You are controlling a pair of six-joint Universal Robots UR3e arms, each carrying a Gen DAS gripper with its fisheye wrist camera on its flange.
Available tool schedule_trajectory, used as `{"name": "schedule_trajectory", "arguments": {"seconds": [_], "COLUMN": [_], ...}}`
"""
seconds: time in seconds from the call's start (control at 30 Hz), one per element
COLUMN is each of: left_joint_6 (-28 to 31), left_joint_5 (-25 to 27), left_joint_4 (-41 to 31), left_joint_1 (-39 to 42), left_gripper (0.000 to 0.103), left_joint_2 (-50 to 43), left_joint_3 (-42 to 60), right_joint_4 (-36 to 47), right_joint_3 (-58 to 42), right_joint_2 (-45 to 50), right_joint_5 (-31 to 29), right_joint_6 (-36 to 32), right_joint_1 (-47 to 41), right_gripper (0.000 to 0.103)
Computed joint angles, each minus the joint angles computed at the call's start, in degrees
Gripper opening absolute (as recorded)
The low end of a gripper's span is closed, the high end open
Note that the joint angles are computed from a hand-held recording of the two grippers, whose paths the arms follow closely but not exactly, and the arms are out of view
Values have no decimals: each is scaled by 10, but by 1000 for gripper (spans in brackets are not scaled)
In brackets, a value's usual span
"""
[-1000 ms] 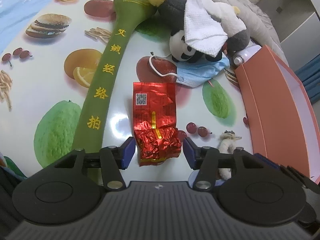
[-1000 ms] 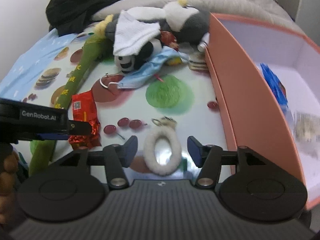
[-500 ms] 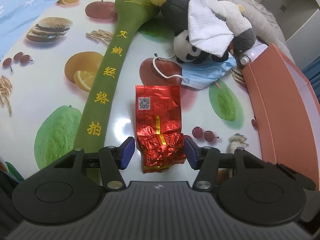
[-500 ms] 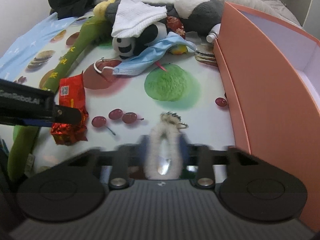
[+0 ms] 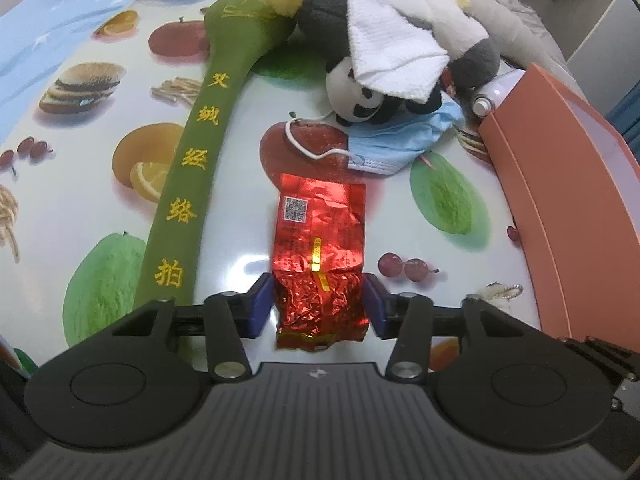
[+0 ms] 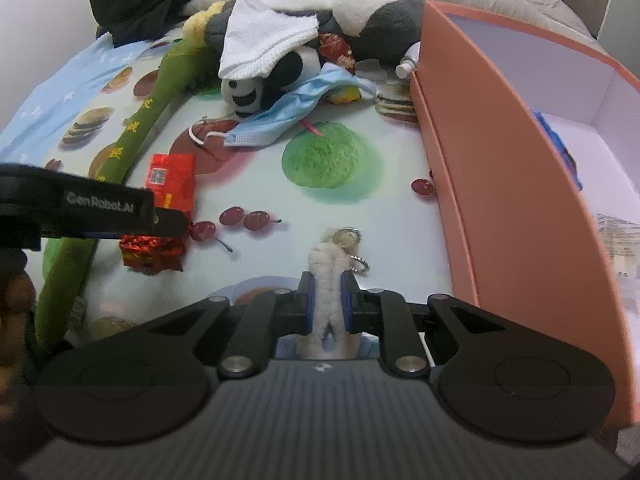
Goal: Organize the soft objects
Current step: 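Carry the red foil packet with left gripper while right carries the keychain over the box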
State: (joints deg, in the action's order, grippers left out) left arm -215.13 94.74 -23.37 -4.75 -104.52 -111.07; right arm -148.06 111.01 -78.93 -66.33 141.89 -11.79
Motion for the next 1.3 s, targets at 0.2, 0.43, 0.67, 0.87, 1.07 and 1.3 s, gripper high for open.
{"name": "schedule_trajectory", "arguments": {"seconds": [0.2, 0.43, 0.67, 0.87, 1.07, 1.3], "left_joint_6": [8, 9, 11, 19, 33, 32], "left_joint_5": [-13, -23, -33, -41, -52, -58], "left_joint_4": [8, 24, 19, -4, -43, -77], "left_joint_1": [-1, -4, -4, -9, -12, -34], "left_gripper": [44, 44, 44, 44, 44, 44], "left_joint_2": [21, 64, 113, 149, 184, 185], "left_joint_3": [-18, -55, -81, -81, -57, 10], "right_joint_4": [6, 18, 44, 83, 153, 217], "right_joint_3": [9, 34, 50, 47, 17, -22], "right_joint_2": [-28, -78, -112, -144, -182, -227], "right_joint_5": [11, 22, 43, 61, 91, 133], "right_joint_6": [-1, 7, 13, 10, 3, -19], "right_joint_1": [-9, -30, -51, -66, -91, -132], "right_gripper": [17, 11, 10, 10, 10, 10]}}
